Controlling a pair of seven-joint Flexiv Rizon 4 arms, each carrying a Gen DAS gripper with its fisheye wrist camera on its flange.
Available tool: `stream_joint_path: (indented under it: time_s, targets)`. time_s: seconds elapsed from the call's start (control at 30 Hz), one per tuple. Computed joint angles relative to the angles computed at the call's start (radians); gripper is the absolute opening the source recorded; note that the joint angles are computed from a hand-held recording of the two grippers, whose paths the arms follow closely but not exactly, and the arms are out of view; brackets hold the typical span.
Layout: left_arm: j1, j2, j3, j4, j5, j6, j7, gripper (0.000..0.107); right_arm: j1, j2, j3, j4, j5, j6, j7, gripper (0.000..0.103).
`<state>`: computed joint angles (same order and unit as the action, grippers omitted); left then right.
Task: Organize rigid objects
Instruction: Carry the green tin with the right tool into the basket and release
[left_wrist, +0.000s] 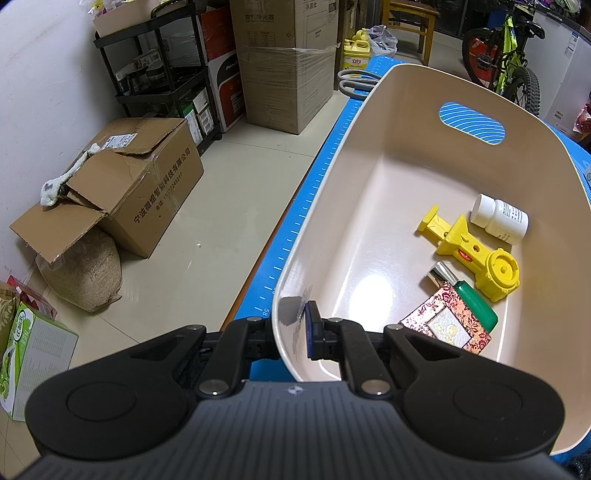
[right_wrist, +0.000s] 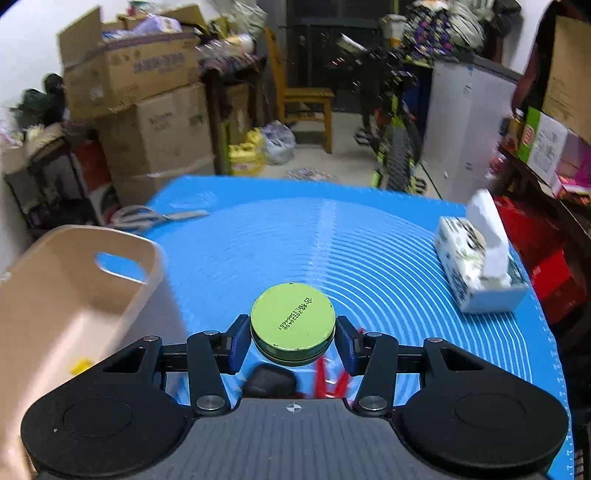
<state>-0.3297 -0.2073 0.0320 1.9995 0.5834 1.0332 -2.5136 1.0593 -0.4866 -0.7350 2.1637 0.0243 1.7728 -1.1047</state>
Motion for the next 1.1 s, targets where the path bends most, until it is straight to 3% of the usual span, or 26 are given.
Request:
stream_joint_path:
  time_s: [0.2, 0.5, 0.67, 0.83, 1.1]
  targets:
    - [0.001, 0.000, -0.001, 0.000, 0.000, 0.000, 0.000, 0.013, 0.082, 0.062, -0.015, 0.012, 0.012, 0.047, -0.068, 0.054]
    - [0.001, 0.002, -0.001, 0.002, 0.000, 0.000, 0.000, 0.013, 0.039, 0.098, 0.134, -0.034, -0.057, 0.007, -0.117, 0.054]
    - [0.001, 0.002, -0.001, 0.001, 0.000, -0.002, 0.002, 0.013, -0.065, 0.088, 0.292, -0.084, -0.153, -0.062, -0.107, 0.054]
    - [0.002, 0.003, -0.002, 0.003, -0.001, -0.002, 0.001, 0.013, -0.107, 0.077, 0.373, -0.114, -0.256, -0.160, -0.091, 0.054]
    - [0.004, 0.006, -0.002, 0.007, -0.001, -0.001, 0.003, 0.013, -0.247, 0.066, 0.565, -0.182, -0.322, -0.368, -0.076, 0.054]
